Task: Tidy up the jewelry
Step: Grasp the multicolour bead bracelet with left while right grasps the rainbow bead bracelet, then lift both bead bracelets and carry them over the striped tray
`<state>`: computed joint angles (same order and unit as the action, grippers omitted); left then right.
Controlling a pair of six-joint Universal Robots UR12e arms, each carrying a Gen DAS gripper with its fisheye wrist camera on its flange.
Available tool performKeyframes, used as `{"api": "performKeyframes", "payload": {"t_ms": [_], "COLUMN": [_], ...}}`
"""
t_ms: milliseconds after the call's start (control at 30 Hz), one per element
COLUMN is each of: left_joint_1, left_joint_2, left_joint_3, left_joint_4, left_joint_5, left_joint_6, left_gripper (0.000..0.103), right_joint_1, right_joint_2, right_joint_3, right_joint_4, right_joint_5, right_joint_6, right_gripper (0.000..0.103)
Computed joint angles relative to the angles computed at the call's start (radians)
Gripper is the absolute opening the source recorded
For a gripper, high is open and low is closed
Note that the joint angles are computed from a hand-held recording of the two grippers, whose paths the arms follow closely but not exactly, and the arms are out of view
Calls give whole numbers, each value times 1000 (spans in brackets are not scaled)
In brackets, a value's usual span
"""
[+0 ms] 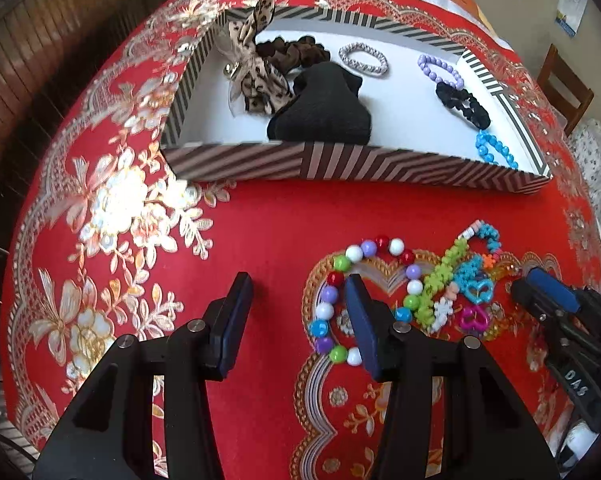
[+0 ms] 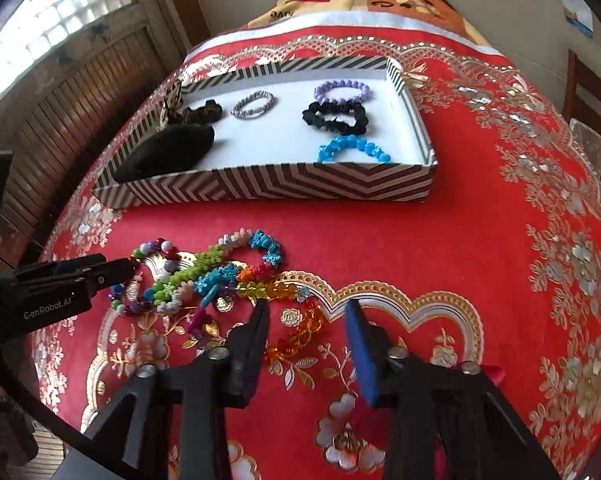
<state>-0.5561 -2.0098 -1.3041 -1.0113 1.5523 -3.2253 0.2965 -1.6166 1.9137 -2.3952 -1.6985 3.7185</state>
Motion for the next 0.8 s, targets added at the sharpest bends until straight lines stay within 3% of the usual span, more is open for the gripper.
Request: {"api": "performKeyframes", "payload": {"t_ms": [67,133,200,233,300,467,800], "left_joint_1": [-5,-10,-10,-7,-2,9,28], "left_joint_2": [-6,-7,-8,-9,-9,14,44], "left_joint_3": [8,3,1,5,17,8,14], "left_joint_4": [-3,22,35,25,-2,25,41], "left_joint_5": [7,27,30,13,-10,-36,-87], "left_joint_6": [13,19,35,38,35,36,44], "left_gripper": [46,35,11,9,8,8,8], "right_joint_1": [5,18,23,20,5,-5,-1], "right_joint_2": [9,18,22,19,9,-22,-50], "right_joint_3": [-7,-11,-9,-4,9,22,-8], "right_joint_4": [16,11,0,-11,-38,-114,-158], "right_joint_5": [-16,-59,-77,-71,-31,16,14], "right_joint_6": [-17,-47,-64,-61,-47,-25,-44], "right_gripper": [24,16,9,9,8,8,8]}}
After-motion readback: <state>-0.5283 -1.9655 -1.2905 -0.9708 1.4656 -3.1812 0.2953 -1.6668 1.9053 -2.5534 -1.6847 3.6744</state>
